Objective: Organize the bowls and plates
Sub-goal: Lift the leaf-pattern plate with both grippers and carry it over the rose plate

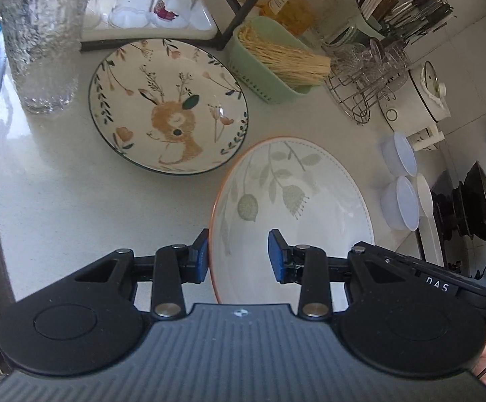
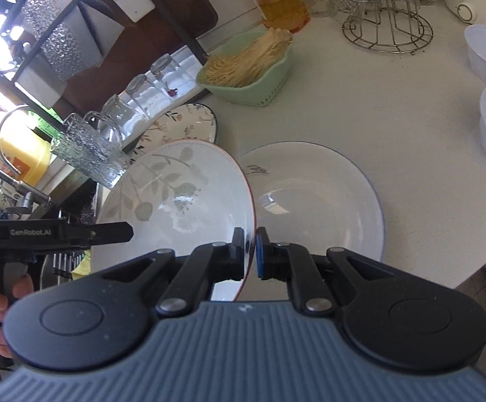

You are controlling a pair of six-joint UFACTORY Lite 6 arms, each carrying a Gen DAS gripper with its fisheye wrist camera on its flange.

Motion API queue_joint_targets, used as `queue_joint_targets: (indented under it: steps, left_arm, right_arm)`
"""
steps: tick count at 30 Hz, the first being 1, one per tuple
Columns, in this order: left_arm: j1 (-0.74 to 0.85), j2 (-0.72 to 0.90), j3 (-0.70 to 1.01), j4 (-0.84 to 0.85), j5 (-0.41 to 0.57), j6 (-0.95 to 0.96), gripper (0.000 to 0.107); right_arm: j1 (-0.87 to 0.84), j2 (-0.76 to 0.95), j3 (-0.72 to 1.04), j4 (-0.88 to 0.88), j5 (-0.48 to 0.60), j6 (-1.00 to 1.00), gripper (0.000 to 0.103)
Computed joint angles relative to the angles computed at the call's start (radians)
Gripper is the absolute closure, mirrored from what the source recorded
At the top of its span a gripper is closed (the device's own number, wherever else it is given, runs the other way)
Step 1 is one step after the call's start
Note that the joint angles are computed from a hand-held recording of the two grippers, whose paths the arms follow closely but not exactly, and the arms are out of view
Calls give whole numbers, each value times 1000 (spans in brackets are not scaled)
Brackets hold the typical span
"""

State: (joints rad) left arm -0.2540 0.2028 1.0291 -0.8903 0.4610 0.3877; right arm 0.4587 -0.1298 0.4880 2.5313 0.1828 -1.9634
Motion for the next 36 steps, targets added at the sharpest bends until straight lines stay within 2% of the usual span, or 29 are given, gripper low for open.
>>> queue_joint_targets:
  steps: [5,10,12,15,17,20,28,36]
  left_arm:
    - [-99,128,109,65,-41,-123,67]
    - [-163,229,204,215,-85,-308,67]
    - [-185,267,244,335,-85,-448,67]
    - [-206,295,281,435,-91,-561,67]
    - [-222,317,309,481,-79,-616,67]
    - [-266,350,353,648,-56,-774,67]
    - [-300,411,449,789,28,-936,67]
    - [-287,411,483,773,97,-1007,67]
  right_arm:
    - [-149,38,-39,-219,104,116,93]
    - [-258,160,-6,-333,207,117,92]
    - [-285,209,13,-381,242,128,93]
    - [-327,251,29,-426,287,129,92]
    - [-338,266,37,-428,290,119,92]
    - [-358,284,49,-444,299,112,92]
    - [-396,316,81,-528,323,168,92]
    - [-392,291,70,-520,308,185,92]
